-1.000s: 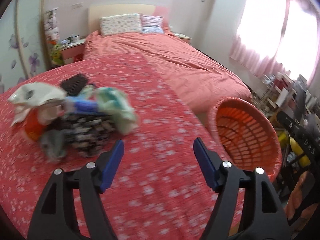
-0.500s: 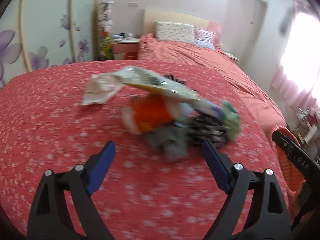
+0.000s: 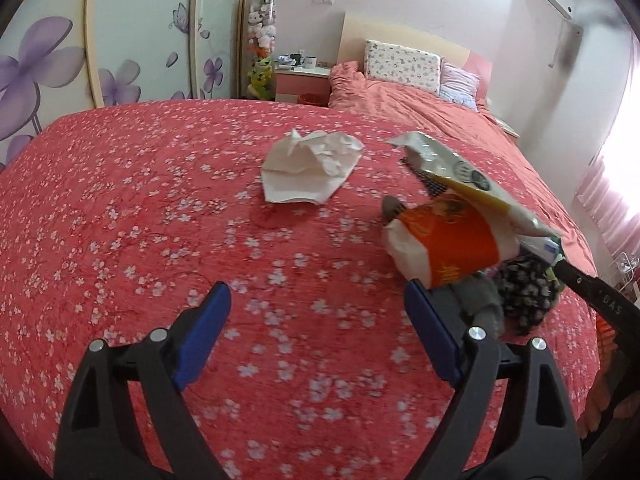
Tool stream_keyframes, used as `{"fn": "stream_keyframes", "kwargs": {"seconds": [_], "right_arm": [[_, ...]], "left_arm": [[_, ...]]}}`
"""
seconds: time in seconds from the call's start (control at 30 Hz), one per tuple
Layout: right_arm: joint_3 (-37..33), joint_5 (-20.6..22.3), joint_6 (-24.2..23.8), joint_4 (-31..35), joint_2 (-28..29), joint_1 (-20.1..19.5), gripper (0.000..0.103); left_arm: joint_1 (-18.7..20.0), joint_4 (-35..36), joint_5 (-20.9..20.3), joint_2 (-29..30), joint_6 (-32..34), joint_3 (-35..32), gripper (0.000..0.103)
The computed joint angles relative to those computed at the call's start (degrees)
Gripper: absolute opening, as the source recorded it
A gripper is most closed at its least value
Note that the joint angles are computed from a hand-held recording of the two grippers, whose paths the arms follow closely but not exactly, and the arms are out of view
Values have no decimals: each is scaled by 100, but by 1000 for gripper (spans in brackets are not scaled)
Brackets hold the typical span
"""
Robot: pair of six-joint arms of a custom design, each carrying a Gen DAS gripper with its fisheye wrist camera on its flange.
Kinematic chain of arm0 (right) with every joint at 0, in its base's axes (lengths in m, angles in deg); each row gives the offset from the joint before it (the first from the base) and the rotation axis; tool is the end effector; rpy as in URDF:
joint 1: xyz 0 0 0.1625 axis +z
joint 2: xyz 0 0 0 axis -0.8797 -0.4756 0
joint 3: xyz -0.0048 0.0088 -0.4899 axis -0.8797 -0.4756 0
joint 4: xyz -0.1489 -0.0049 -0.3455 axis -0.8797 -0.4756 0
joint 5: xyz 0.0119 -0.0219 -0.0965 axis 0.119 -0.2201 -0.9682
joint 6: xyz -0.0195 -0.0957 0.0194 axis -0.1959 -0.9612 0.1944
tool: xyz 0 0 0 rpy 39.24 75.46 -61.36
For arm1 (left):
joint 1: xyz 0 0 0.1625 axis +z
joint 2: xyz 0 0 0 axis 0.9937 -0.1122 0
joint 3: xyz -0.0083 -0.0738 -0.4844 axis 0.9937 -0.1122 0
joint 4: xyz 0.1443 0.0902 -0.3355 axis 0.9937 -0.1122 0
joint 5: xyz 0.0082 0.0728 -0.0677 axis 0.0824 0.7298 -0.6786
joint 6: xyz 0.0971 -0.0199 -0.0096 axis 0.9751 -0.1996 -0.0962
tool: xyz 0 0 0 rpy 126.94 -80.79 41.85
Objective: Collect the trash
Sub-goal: 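Move both tools back to the pile on the bed, then grasp the crumpled white tissue with the left tool while the right tool grasps the green sock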
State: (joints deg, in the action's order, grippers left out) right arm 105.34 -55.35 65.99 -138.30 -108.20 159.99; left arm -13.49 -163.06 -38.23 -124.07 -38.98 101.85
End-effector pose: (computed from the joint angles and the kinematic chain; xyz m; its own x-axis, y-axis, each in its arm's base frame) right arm 0.2038 -0.6602 -0.0338 -0.8427 -0.2979 0.4485 -0.5020 0.7360 -0.4543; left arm 0.0377 -0.5381 0.1849 -0.7101 -0.4631 -0.5303 0.1865 0.6026 -0.7760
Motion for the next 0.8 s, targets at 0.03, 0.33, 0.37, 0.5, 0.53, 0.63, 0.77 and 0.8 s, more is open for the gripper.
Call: {"fn": "stream_keyframes", "kwargs": {"seconds": [0.03,0.33,0.37,0.5,0.53,0.63,0.77,0.8], "right_arm": [[-40,-62,3,84,6,-5,22],[325,-257,-52,-642,-113,-39,4],[377,-269,-55,-736,-140,-46,4],[496,-353,-90,-943,-222,-79,4],[501,-368,-96,-953,-228,-87,4],[516,-376,-87,-941,-248,-119,4],[502,-334,-14,-798,-271,-180,4],[522,-324,-10,-790,-278,-191,4]], "left_arm": [[34,-15,-22,-13,35,-13,87],[334,52,-65,-131,591,-481,86],[368,88,-83,-136,665,-578,86],[521,471,-154,-121,889,-1073,86],[569,665,-245,-142,840,-1187,86],[696,1083,-467,-141,808,-1545,86],[777,1348,-408,29,1080,-2000,86],[792,1424,-361,63,1113,-2100,86]]}}
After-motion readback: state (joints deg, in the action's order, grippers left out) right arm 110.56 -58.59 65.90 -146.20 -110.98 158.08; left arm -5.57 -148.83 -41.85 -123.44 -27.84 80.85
